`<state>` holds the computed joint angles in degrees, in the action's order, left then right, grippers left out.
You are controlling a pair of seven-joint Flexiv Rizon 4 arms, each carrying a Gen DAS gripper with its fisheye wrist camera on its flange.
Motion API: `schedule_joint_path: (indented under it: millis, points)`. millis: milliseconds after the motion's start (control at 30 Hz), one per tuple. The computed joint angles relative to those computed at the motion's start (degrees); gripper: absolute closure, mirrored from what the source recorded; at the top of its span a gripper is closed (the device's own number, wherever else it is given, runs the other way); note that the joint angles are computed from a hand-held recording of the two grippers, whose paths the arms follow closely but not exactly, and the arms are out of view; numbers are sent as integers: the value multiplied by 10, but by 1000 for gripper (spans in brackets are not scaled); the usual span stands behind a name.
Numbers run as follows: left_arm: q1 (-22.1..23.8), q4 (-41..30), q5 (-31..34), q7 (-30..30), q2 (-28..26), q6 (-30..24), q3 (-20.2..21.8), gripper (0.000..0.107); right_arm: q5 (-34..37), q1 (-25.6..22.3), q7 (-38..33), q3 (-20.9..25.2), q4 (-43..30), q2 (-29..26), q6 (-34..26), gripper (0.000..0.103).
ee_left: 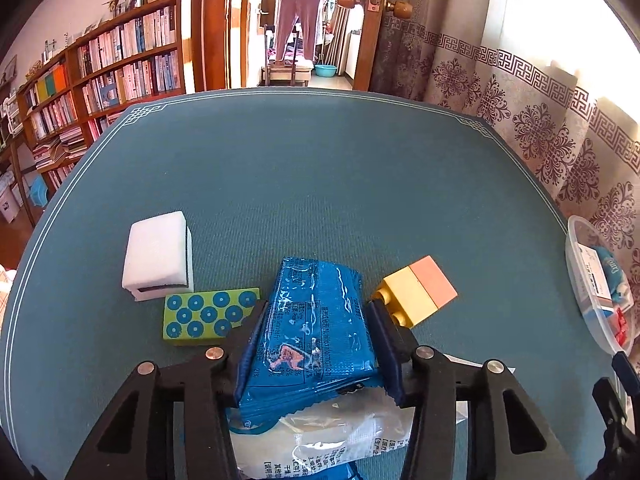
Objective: Organize objects
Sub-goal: 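Grasp the blue wrapped packet with the left gripper while the right gripper grasps the orange-yellow brick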
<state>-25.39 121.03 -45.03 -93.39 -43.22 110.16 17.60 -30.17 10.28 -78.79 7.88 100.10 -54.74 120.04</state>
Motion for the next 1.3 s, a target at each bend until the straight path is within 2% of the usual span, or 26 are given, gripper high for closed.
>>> schedule_joint_path:
  millis: [100, 200, 367, 500, 667, 867, 967, 1033, 1300]
  points:
    - [-3, 7, -1, -3, 4, 20, -1, 56, -22, -14, 4, 15, -1, 2, -10, 33]
    - [-13, 16, -16, 7, 9, 49, -2, 56, -81, -57, 28, 62, -12, -3, -42, 33]
    - [35, 56, 0, -1, 40, 119, -58, 56, -164, -115, 54, 141, -38, -19, -94, 33]
    - [76, 94, 11, -22, 65, 160, -96, 56, -197, -141, 39, 201, -58, -38, -140, 33]
    - [90, 138, -2, -36, 81, 196, -117, 56, -183, -133, -2, 235, -67, -48, -173, 33]
    - [97, 182, -23, -41, 83, 199, -126, 56, -162, -142, -50, 300, -94, -77, -235, 33]
    - [119, 204, 11, -62, 82, 198, -134, 55, -145, -147, -73, 333, -113, -92, -270, 33]
    - [118, 210, 12, -70, 78, 193, -132, 55, -131, -144, -85, 345, -121, -96, -284, 34]
    - [131, 216, 57, -106, 67, 183, -127, 54, -85, -114, -138, 360, -154, -103, -311, 34]
